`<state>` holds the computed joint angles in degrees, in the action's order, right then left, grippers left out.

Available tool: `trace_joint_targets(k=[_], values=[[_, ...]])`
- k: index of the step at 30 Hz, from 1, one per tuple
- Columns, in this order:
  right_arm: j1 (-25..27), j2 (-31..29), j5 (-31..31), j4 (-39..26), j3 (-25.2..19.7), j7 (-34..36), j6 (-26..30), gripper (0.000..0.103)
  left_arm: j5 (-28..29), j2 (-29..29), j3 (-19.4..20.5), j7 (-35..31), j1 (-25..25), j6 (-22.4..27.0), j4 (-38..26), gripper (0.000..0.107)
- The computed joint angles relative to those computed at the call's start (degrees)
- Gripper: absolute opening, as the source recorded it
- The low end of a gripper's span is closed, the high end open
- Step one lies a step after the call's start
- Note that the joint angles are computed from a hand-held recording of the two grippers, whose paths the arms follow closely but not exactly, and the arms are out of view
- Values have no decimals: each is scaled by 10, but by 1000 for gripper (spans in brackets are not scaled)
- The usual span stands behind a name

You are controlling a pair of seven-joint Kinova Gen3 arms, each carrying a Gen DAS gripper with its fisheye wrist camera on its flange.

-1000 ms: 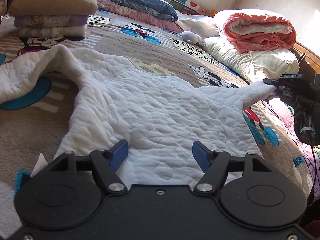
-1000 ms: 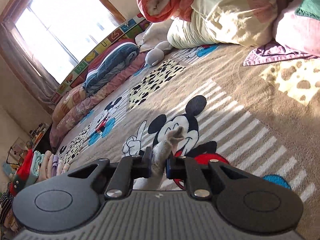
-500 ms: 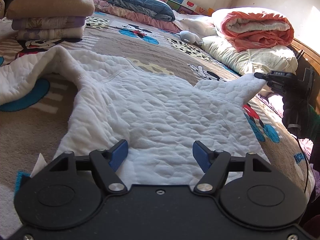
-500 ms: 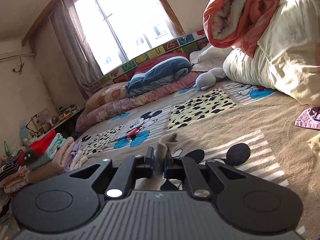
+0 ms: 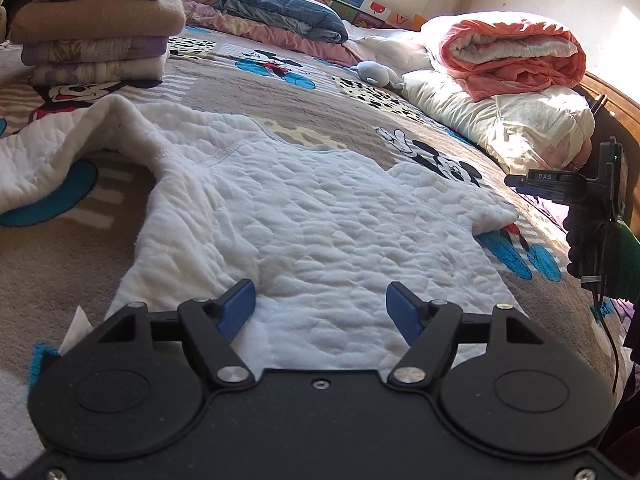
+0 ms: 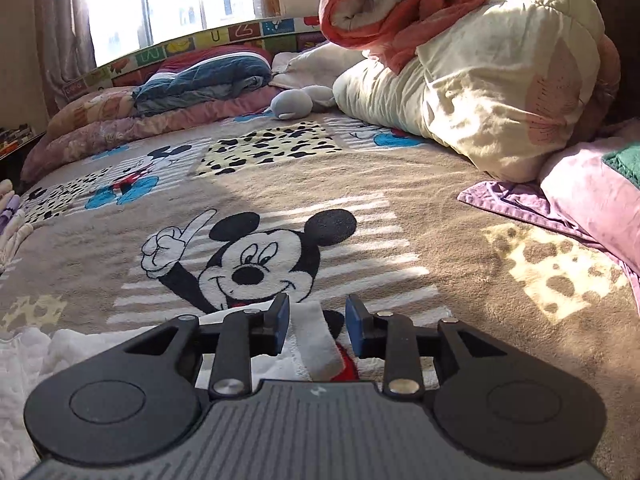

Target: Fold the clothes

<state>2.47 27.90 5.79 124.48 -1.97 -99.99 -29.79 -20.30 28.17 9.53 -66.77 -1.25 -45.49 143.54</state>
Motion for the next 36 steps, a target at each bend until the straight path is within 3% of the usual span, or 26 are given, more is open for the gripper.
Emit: trace_joint_targets(k=[6, 9, 12, 14, 17, 20, 22, 25, 26, 27, 29, 30, 31, 33, 36], values=[[-10, -16, 132, -18, -69, 33, 43, 31, 2, 1, -1, -3, 2, -2, 1, 72], [-32, -13, 148, -24, -84, 54, 55, 31, -1, 1, 0, -1, -1, -2, 1, 72], [-81, 0, 118, -53, -54, 67, 121, 32, -12, 1, 3, 7, -10, -3, 1, 72], [-80, 15, 98, -64, -44, 56, 143, 34, -25, 1, 6, 14, -19, -2, 1, 72], [-17, 8, 73, -34, -66, -1, 107, 34, -44, 1, 11, 30, -32, 0, -2, 72], [-4, -1, 69, 8, -24, -42, 39, 40, -44, 0, 8, 29, -29, 2, -3, 72], [8, 2, 40, 22, -8, -73, 10, 51, -41, 0, 6, 25, -26, 1, -1, 72], [82, 18, 14, 28, -55, -143, -22, 71, -36, 1, 4, 21, -22, -1, 0, 72], [108, 30, 14, 18, -78, -167, -18, 71, -32, 1, 3, 18, -19, -1, 0, 72], [135, 42, 24, 6, -102, -190, -4, 69, -28, 1, 2, 15, -16, -1, 0, 72], [178, 61, 65, -7, -137, -227, 2, 54, -23, 2, 0, 9, -11, -1, -1, 74], [202, 70, 89, -10, -161, -237, -3, 32, -20, 2, -1, 5, -8, 0, -1, 74], [215, 76, 112, -13, -175, -255, -4, 21, -16, 2, -1, 2, -5, 0, -2, 74], [218, 75, 153, -4, -171, -280, -29, 10, -13, 2, -2, -3, -3, 0, -2, 75], [201, 48, 149, 41, -138, -286, -99, 9, -21, 3, 3, 2, -12, -1, -2, 75]])
